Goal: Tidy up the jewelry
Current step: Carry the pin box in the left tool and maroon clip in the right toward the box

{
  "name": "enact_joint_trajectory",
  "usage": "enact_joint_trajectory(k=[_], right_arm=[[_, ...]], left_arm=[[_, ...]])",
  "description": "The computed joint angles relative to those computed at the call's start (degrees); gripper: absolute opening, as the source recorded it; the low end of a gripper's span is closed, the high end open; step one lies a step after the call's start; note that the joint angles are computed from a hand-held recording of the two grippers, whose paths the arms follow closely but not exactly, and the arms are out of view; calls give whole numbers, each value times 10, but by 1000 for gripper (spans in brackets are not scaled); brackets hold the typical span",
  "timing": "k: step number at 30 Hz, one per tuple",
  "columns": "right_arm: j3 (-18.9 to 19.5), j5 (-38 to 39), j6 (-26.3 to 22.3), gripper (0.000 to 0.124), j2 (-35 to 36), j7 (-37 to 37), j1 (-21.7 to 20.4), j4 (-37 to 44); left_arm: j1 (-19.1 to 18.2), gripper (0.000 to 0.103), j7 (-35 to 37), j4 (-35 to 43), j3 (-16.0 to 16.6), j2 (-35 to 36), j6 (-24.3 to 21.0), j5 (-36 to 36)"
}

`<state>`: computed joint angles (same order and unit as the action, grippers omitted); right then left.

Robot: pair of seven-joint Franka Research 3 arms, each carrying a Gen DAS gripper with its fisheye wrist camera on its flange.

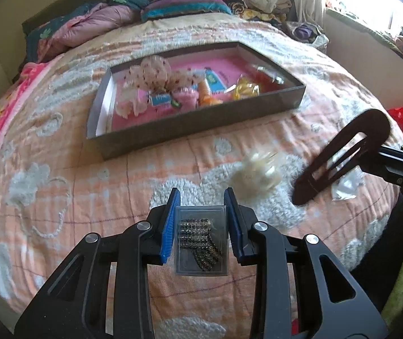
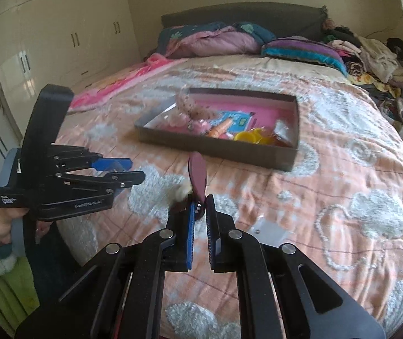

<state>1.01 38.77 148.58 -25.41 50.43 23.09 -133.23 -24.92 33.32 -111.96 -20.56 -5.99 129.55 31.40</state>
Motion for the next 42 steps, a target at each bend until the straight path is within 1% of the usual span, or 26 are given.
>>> enact_joint_trajectory(k=[5, 6, 12, 19, 22, 26, 31, 35, 42], right_arm=[[-12, 14, 10, 7, -19, 2, -4, -4], [-16, 18, 13, 4, -23, -2, -3, -5], [-25, 21, 27, 3, -48, 9, -17, -11], [-47, 41, 43, 3, -69, 7, -20, -18], [-54, 44, 48, 3, -80, 10, -26, -22], [-60, 40, 69, 3, -99, 13, -39, -30], [-71, 36, 88, 3, -112, 20, -46, -32], [-83, 42, 101, 3, -112, 26, -45, -29], [-89, 43, 117, 3, -102, 37, -47, -13]], left_arm=[[-4, 24, 5, 29, -4, 9, -13, 14], [-5, 24, 4, 37, -5, 12, -14, 18], [-12, 24, 6, 79, -6, 31, -25, 43], [-26, 24, 11, 137, -2, 66, -41, 67], [-32, 24, 13, 158, 2, 78, -43, 68], [-36, 24, 14, 181, 10, 95, -35, 54], [-45, 24, 16, 217, 18, 122, -42, 65], [-57, 24, 24, 256, 24, 144, -47, 81], [-81, 24, 48, 337, 40, 189, -54, 100]])
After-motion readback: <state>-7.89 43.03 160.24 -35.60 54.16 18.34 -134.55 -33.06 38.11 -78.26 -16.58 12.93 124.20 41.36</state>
